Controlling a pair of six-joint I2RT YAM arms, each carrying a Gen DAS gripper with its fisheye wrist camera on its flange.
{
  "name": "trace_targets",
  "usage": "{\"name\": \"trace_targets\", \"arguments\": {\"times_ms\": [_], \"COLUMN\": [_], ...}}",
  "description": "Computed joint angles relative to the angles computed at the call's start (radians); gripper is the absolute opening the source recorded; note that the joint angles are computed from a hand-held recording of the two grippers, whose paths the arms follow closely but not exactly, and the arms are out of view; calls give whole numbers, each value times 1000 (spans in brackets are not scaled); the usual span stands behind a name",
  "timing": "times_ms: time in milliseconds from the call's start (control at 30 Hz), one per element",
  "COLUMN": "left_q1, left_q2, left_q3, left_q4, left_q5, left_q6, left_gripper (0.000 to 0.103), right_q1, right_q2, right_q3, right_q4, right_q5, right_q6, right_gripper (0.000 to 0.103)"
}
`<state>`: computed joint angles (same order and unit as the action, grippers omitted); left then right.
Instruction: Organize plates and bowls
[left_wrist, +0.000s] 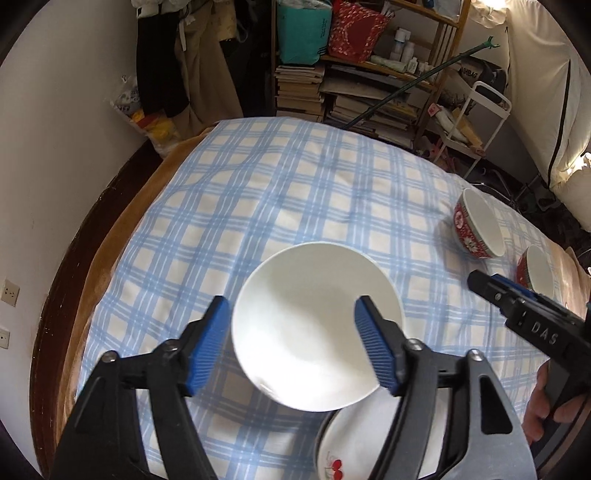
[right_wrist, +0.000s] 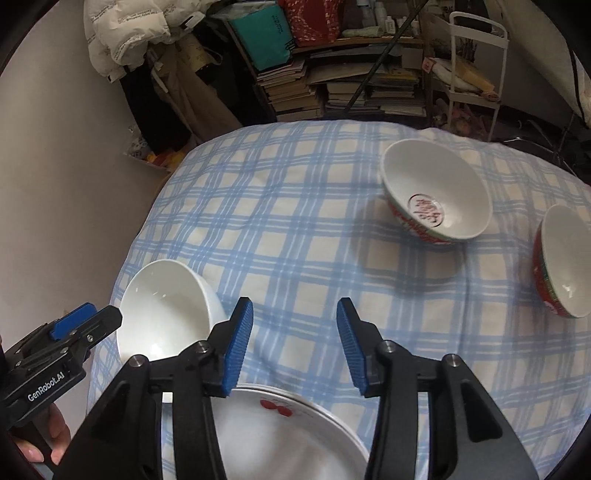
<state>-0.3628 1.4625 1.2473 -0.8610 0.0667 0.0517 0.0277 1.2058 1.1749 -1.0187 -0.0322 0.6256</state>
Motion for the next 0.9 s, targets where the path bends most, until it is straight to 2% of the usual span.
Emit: {"name": "trace_targets", "arguments": {"times_ms": [33, 100, 167, 233, 333, 567, 667, 733, 900], "left_q1": [-15, -46, -84, -130, -190, -291, -335, -358, -407], "left_q2": [3, 13, 24, 41, 79, 291, 374, 430, 548], "left_q3": [12, 40, 67, 95, 137, 331, 408, 467, 593], "left_q4": [-5, -20, -21, -12, 17, -5, -16, -31, -58], "left_q5": [-6, 0, -7, -35, -59, -72, -112, -117, -124], "left_q6": [-15, -35, -41, -47, -56, -84, -83, -83, -105], "left_gripper": [74, 76, 82, 94, 96, 96, 96, 96, 96], "right_q1": [-20, -66, -117, -172, -263, -429, -482, -522, -590], "right_q2": [-7, -18, -18, -16, -19, 66, 106, 147, 238], "right_q3": [14, 45, 72, 96, 112, 178, 192, 207, 218], "right_q4": [-18, -52, -80, -97, -97, -107, -93, -84, -47], "right_q5": [12, 23, 25, 18, -4, -20, -15, -38, -94], "right_q6": [-18, -63, -118, -167, -240, -443, -508, -547, -584], "right_gripper": [62, 69, 72, 85, 95, 95, 94, 83, 72]}}
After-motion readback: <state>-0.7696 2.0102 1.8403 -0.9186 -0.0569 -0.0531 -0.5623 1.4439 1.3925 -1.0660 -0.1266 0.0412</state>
